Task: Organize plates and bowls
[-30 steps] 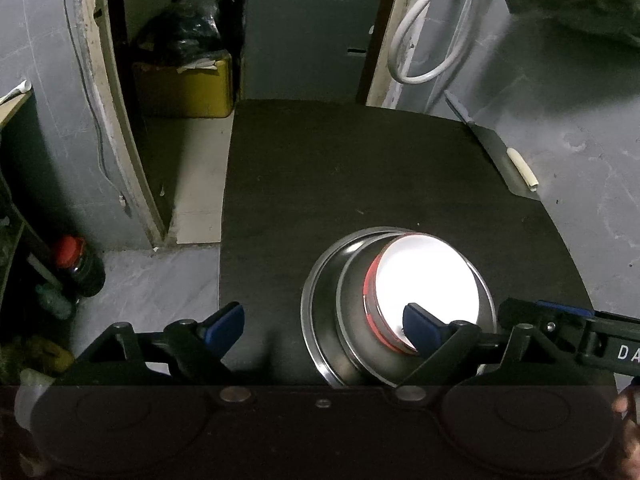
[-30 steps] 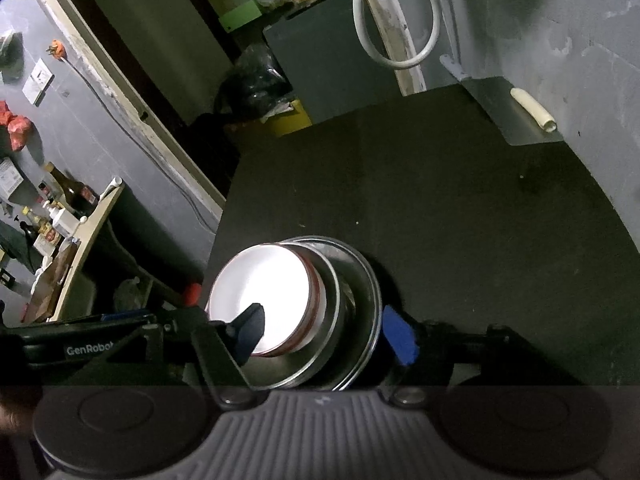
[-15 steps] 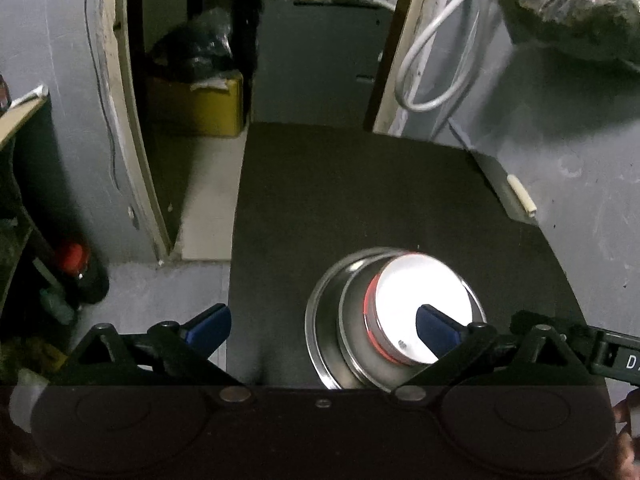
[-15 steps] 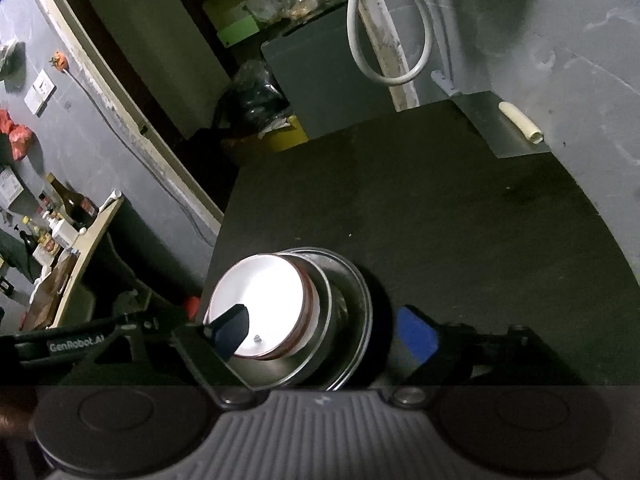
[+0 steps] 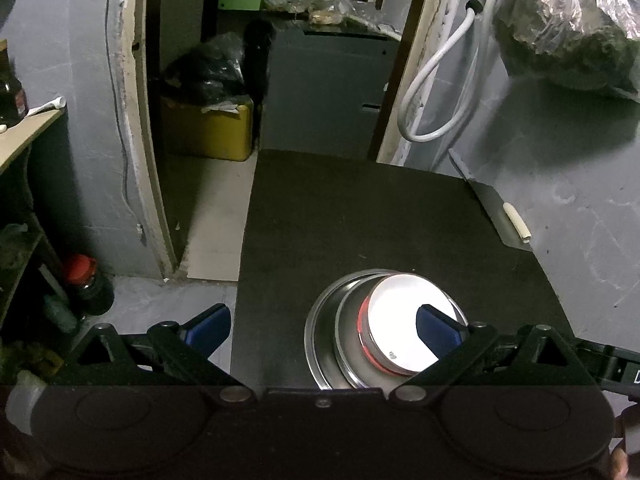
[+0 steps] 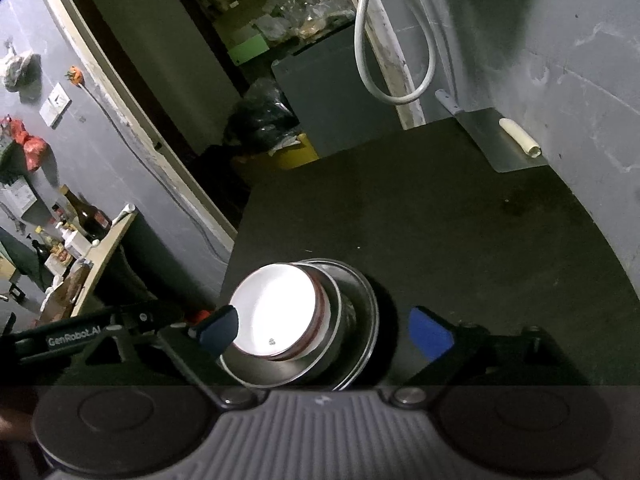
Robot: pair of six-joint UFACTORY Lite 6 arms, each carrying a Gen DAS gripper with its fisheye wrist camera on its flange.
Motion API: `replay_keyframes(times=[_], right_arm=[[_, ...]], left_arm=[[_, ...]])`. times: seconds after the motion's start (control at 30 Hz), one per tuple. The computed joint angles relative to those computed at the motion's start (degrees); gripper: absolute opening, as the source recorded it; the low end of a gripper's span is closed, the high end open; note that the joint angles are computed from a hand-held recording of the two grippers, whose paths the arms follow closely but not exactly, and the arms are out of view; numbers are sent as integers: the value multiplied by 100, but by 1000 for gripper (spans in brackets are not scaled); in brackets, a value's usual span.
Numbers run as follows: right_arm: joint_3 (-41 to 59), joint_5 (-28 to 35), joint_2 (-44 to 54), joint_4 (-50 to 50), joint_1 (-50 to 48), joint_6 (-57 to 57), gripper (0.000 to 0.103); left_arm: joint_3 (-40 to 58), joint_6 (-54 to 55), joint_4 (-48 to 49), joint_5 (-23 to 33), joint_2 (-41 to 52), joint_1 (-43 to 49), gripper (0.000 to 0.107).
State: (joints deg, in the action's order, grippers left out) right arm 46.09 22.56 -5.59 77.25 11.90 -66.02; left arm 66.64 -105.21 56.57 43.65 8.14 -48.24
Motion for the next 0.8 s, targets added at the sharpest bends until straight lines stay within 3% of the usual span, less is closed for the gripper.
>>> replay_keyframes(times=[0.33, 0.8], right_arm=[[-183, 205, -244, 421, -183, -552, 103], [-285, 448, -373, 501, -331, -889, 103]], left_arm=[[141, 2, -124, 516, -44, -330, 100], [326, -174, -131, 1023, 33, -688, 100]])
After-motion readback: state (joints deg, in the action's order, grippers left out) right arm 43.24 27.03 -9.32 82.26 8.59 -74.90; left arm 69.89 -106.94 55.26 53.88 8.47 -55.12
